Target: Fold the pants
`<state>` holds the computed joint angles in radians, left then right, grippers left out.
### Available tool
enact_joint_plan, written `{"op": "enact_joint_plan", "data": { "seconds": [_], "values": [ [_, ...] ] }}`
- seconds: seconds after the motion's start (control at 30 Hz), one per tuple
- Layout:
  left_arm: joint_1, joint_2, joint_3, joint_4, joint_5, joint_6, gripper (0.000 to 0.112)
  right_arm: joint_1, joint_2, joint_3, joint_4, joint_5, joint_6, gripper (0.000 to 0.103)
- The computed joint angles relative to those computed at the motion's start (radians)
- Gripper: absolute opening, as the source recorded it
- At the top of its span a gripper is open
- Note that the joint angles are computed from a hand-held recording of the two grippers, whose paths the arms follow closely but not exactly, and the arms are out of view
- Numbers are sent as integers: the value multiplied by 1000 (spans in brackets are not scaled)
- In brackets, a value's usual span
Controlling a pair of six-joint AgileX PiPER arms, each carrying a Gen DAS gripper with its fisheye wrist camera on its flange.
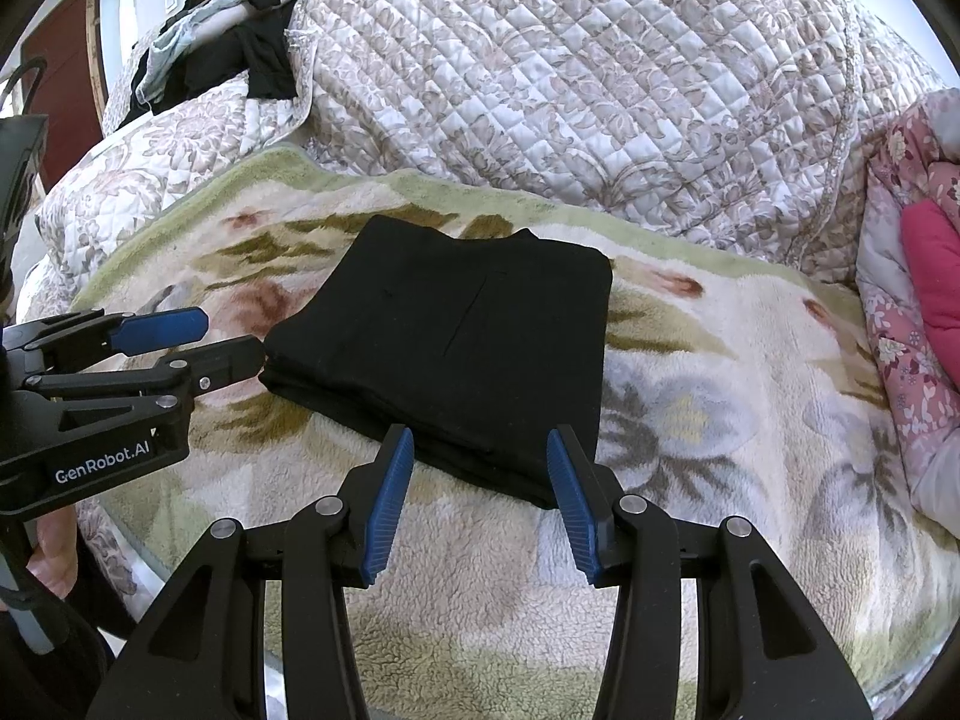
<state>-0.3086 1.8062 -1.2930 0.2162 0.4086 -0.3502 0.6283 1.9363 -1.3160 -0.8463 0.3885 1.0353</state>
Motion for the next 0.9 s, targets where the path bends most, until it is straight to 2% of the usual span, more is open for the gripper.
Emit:
{"op": "enact_joint_plan", "data": {
  "seconds": [0.67,0.9],
  "values": [
    [10,23,-7,-24,7,37,54,3,6,9,-10,-6,10,47],
    [15,35,-20,-74,21,85,54,-4,12,11,-3,-13,-1,47]
  ]
}}
